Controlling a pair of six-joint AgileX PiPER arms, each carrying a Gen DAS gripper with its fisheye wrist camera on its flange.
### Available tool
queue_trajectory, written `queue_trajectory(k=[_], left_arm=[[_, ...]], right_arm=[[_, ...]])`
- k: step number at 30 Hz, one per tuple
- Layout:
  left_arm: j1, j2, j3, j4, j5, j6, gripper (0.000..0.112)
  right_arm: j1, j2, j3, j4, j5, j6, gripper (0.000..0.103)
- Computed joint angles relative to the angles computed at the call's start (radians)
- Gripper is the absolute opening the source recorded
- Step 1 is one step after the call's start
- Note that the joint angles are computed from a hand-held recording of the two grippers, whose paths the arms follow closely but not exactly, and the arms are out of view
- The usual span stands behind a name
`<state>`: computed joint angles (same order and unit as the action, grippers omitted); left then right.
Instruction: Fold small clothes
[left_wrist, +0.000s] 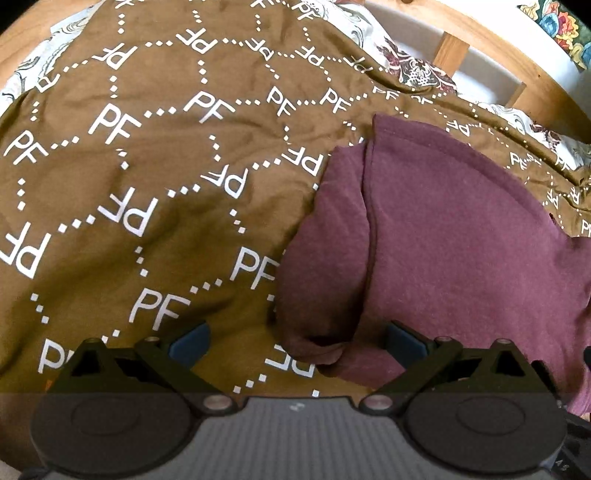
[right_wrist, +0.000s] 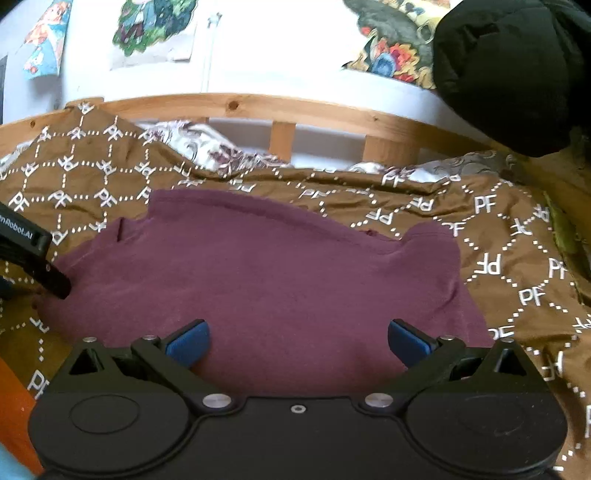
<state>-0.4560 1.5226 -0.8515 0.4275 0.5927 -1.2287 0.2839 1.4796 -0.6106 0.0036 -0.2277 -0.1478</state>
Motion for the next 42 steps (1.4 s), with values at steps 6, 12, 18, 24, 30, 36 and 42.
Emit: queue_trajectory(k=[6,12,18,24,30,36,42], left_arm=[[0.019,0.013,-0.004,-0.049,-0.016,0.042,0.102],[0.021,0.017,-0.005,-0.057,-0.016,0.052,0.102],[0.02,0.016,-0.006,-0.061,-0.017,0.051,0.102],[0.038,-0.008,0.02,-0.091,-0.072,0.092,0.102],[0.061,0.007,0.024,-0.041,-0.148,0.107,0.102],[0.116,0.096,-0.025,-0.261,-0.177,0.35,0.102],[0.116,0.095,-0.005,-0.27,-0.199,0.345,0.102]], right_arm=[[-0.008,0.045,-0.041,-0.198,0.094,0.177,0.102],[0.002,0.068,-0.05,-0.159,0.12,0.134,0.102],[0.003,0.073,-0.057,-0.201,0.139,0.173,0.102],[-0.007,0.073,-0.059,-0.366,0.142,0.336,0.102],[-0.01,0.073,-0.061,-0.404,0.143,0.374,0.103],[-0.014,0.075,-0.062,-0.47,0.143,0.438,0.102],[-0.018,0.079,-0.064,-0.548,0.141,0.514,0.102]])
